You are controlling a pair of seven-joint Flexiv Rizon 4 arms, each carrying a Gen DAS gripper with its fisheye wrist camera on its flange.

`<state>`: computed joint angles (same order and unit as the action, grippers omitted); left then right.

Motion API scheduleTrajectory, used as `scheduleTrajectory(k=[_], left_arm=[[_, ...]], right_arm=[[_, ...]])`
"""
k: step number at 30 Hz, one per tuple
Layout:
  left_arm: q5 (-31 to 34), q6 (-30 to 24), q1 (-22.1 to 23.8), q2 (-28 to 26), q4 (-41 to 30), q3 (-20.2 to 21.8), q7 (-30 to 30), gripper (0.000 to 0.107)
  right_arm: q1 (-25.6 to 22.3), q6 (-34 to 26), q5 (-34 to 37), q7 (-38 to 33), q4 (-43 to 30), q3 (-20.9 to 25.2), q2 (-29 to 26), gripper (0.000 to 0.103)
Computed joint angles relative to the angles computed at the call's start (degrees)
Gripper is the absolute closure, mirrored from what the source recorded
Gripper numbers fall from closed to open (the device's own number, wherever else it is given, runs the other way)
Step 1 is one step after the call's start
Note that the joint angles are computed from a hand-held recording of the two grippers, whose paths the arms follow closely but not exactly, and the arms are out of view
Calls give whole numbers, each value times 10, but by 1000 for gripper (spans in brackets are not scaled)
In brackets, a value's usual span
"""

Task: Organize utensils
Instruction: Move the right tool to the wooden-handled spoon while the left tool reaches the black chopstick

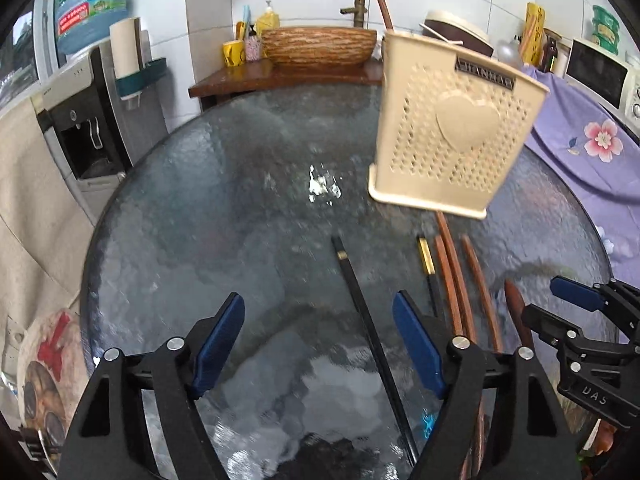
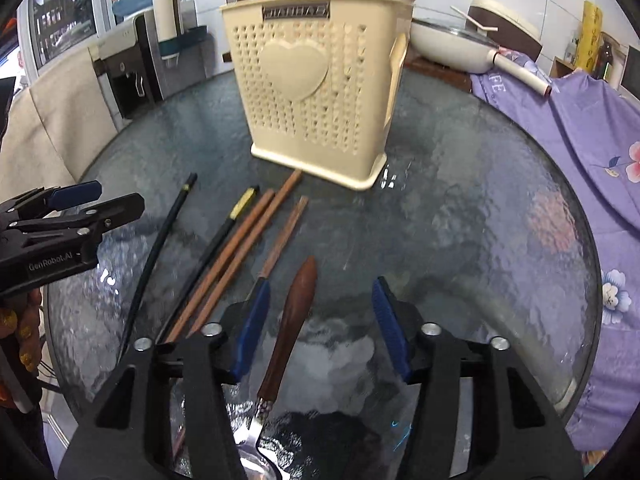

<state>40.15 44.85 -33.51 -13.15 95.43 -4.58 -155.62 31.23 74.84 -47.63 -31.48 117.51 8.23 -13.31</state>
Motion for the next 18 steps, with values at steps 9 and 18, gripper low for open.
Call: scheduleTrajectory(k=[9,18], left_arm=[[-22,12,-7,-18,3,0,-1,47],[-39,9,-11,-37,-13,7,13,62]], right_arm=[[4,-16,58,-39,-4,15,-13,63],[13,-18,44,-28,-5,5,-13,74]])
